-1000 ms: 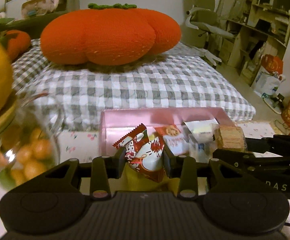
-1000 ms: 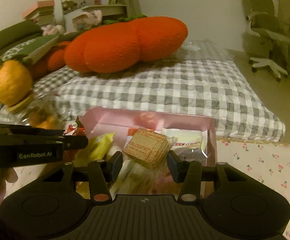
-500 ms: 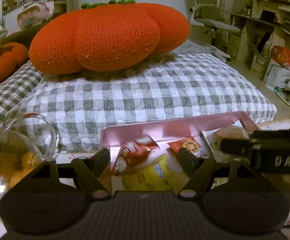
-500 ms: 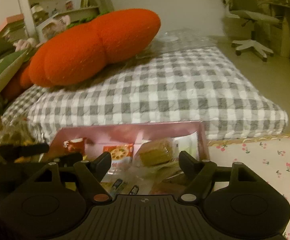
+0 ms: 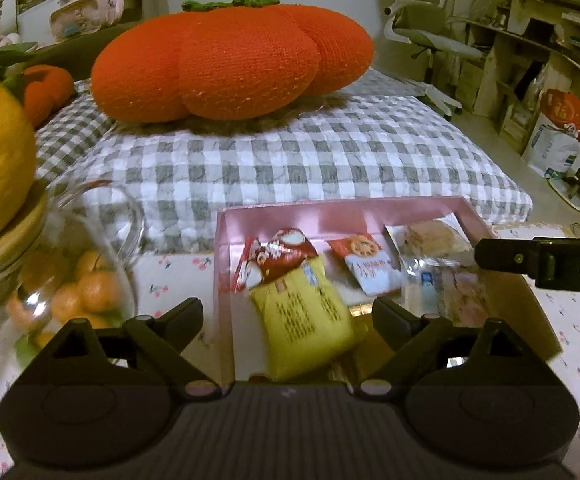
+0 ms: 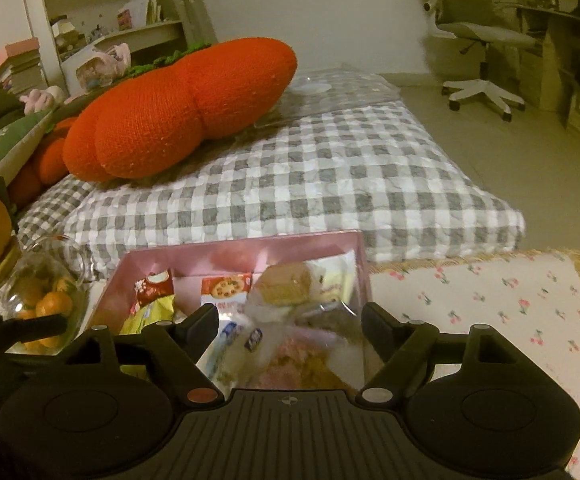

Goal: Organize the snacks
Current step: 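Open the left gripper inside the box while the right gripper releases the wafer packet there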

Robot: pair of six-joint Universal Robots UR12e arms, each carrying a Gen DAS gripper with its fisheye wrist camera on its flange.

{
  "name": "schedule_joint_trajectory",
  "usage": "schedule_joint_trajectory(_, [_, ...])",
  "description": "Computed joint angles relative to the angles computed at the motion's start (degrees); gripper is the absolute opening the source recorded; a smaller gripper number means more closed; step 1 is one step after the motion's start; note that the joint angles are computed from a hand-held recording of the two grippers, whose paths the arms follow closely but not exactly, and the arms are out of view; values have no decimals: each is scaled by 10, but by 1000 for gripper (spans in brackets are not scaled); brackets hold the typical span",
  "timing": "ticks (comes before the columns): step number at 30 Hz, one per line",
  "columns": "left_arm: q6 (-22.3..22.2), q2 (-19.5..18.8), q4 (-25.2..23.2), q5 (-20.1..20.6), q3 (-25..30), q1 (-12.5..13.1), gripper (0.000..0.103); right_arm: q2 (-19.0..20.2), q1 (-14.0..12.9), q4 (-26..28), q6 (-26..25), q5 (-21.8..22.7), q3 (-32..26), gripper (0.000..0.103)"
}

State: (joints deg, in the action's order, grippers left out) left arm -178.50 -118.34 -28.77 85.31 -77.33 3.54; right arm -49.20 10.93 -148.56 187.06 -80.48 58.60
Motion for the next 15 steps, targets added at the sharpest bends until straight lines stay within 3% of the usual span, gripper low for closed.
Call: schedule_joint_trajectory(15, [-13, 62, -12, 9, -74, 0, 96, -74, -3, -23, 9, -23, 111, 84])
